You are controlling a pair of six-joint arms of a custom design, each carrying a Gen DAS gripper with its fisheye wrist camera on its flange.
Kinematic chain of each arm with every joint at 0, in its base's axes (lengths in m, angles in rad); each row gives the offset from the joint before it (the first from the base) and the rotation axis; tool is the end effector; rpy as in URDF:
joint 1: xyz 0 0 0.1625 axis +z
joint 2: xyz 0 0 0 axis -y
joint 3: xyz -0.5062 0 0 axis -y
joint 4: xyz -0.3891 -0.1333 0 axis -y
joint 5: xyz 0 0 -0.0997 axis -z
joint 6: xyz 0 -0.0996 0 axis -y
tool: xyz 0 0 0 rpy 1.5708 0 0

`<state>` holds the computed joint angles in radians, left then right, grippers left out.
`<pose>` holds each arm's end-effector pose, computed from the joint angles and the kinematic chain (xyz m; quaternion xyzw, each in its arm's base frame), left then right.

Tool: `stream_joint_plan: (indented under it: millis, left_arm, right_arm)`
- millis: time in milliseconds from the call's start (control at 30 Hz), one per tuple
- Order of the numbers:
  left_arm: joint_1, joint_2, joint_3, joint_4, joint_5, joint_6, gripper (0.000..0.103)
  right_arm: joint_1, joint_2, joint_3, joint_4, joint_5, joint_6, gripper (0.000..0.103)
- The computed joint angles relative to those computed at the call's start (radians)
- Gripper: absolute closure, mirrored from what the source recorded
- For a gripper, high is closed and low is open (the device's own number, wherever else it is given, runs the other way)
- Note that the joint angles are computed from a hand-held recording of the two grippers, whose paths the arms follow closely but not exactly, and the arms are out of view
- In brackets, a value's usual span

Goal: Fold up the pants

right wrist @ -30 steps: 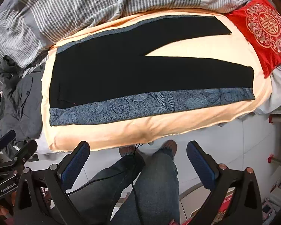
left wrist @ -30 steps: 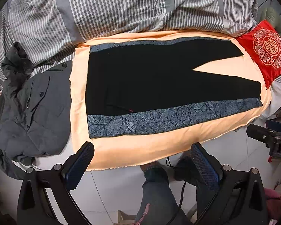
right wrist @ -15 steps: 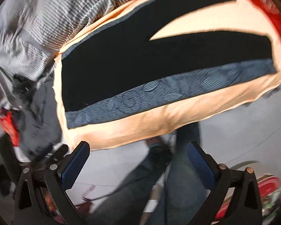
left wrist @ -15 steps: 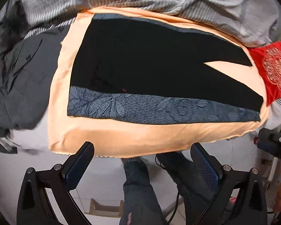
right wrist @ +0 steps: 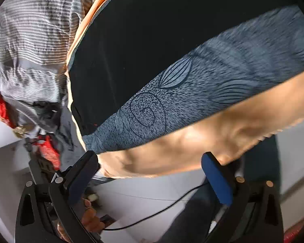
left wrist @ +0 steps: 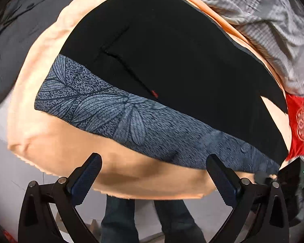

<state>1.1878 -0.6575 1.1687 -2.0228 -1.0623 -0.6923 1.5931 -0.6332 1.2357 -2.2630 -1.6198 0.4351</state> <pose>-0.1432 -0.8419 0.1888 -0.1417 0.9570 -0.1042 0.2306 0.1471 -0.8338 0.1514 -0.2057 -0.9773 0.0492 0.0137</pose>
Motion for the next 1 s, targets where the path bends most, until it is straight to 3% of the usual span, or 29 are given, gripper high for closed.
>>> stream_joint_plan:
  millis: [33,67,100,467,633,667,767,833,1000]
  left_arm:
    - [0.004,0.0,0.004,-0.008,-0.001,0.007,0.0]
    - [0.007,-0.002,0.01,-0.011,0.003,0.013,0.0]
    - [0.01,-0.003,0.014,-0.016,0.001,0.024,0.0]
    - [0.029,0.005,0.001,-0.03,-0.042,0.092,0.0]
    - [0.037,0.0,0.014,-0.044,-0.083,0.078,0.0]
    - [0.039,-0.002,0.017,-0.05,-0.094,0.072,0.0]
    - [0.046,-0.019,0.046,-0.1,-0.133,0.058,0.002]
    - [0.055,-0.026,0.058,-0.136,-0.171,0.036,0.008]
    - [0.064,-0.029,0.058,-0.21,-0.208,0.012,0.008]
  right_arm:
    - [-0.009,0.007,0.009,-0.024,0.02,-0.01,0.016]
    - [-0.017,0.016,0.017,-0.041,0.033,-0.017,0.035]
    - [-0.021,0.02,0.018,-0.044,0.042,-0.016,0.045]
    - [-0.077,0.045,0.077,-0.269,0.255,-0.003,0.045]
    - [-0.081,0.067,0.045,-0.243,0.279,-0.011,0.045]
    - [-0.083,0.073,0.037,-0.243,0.295,0.013,0.051]
    - [-0.092,0.085,0.031,-0.271,0.375,0.057,0.088]
    - [-0.089,0.094,0.008,-0.261,0.396,0.05,0.09]
    - [-0.079,0.1,-0.039,-0.228,0.435,0.036,0.09]
